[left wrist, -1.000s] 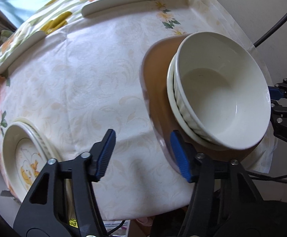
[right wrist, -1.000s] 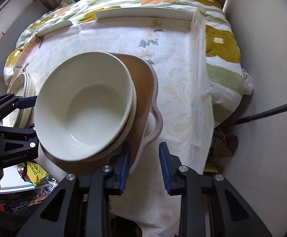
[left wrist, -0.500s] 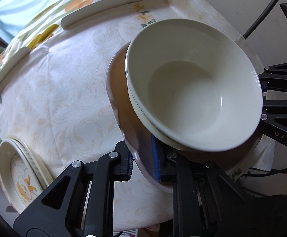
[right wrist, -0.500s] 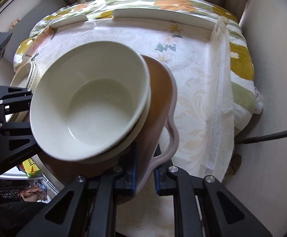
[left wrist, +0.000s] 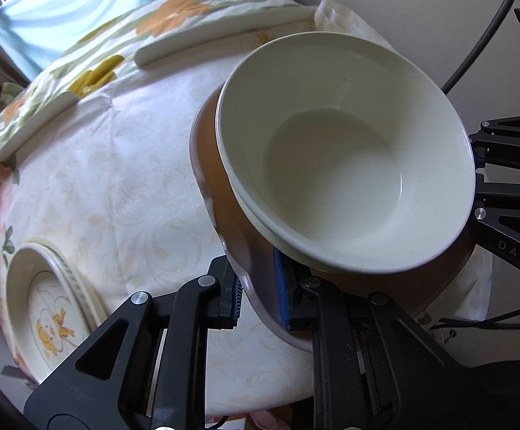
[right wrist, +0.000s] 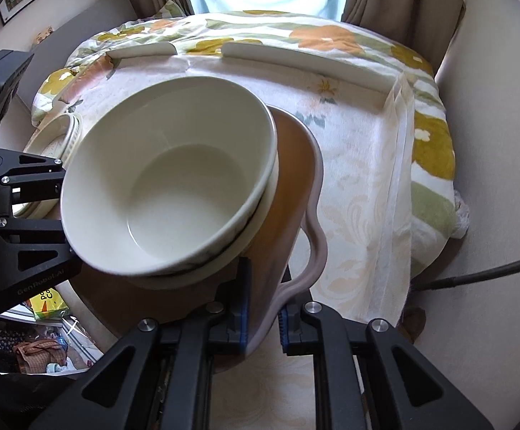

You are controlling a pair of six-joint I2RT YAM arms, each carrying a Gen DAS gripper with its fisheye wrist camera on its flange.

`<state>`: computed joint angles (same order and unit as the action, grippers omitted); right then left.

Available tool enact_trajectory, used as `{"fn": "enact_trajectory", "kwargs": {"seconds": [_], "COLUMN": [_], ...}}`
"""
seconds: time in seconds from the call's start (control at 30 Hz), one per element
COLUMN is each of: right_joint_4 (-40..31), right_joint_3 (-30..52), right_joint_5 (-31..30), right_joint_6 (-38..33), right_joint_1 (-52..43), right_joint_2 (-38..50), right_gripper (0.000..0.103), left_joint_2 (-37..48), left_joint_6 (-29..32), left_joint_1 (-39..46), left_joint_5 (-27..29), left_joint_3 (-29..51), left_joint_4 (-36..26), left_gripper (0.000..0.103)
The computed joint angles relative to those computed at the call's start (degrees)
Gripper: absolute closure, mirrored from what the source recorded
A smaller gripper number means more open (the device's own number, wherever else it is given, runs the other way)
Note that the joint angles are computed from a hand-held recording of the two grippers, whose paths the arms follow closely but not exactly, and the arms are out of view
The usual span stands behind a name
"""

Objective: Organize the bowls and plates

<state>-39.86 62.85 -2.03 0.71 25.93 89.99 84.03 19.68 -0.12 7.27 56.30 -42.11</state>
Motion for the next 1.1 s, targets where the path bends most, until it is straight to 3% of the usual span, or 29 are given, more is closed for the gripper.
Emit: {"fn": "enact_trajectory", "kwargs": {"seconds": [0.23, 0.37, 0.5, 0.8, 1.1], "right_joint_4": [-3.97, -6.29, -7.12, -10.46, -15.72], "right_joint_3": [7.55, 12.98, 17.78, 32.29, 49.85], "right_joint_5": [0.53, 2.00, 3.67, 6.97, 6.86], "right_joint_6": [-0.85, 0.71, 4.10, 17.34, 25.87], "right_joint_1": [3.49, 7.63, 12.34, 23.20, 29.22], "right_joint_2": [0.37, 2.41, 5.58, 18.79, 34.65], "right_gripper": [0.091, 0.091, 0.091, 0.091, 0.091], "left_joint_2": [-5.45, -6.17, -5.33, 6.57, 21.10], "left_joint_6": [2.10, 6.26, 14.29, 33.87, 44.48], "left_joint_1": [6.18, 13.09, 22.09, 38.98, 48.17], "left_joint_5": [0.57, 3.05, 6.22, 10.30, 9.53], "left_joint_3": [3.55, 6.22, 9.10, 19.62, 29.69], "left_joint_4": [-5.83, -9.22, -11.98, -17.53, -19.08], "left_gripper": [0.090, 0.090, 0.090, 0.090, 0.090]}}
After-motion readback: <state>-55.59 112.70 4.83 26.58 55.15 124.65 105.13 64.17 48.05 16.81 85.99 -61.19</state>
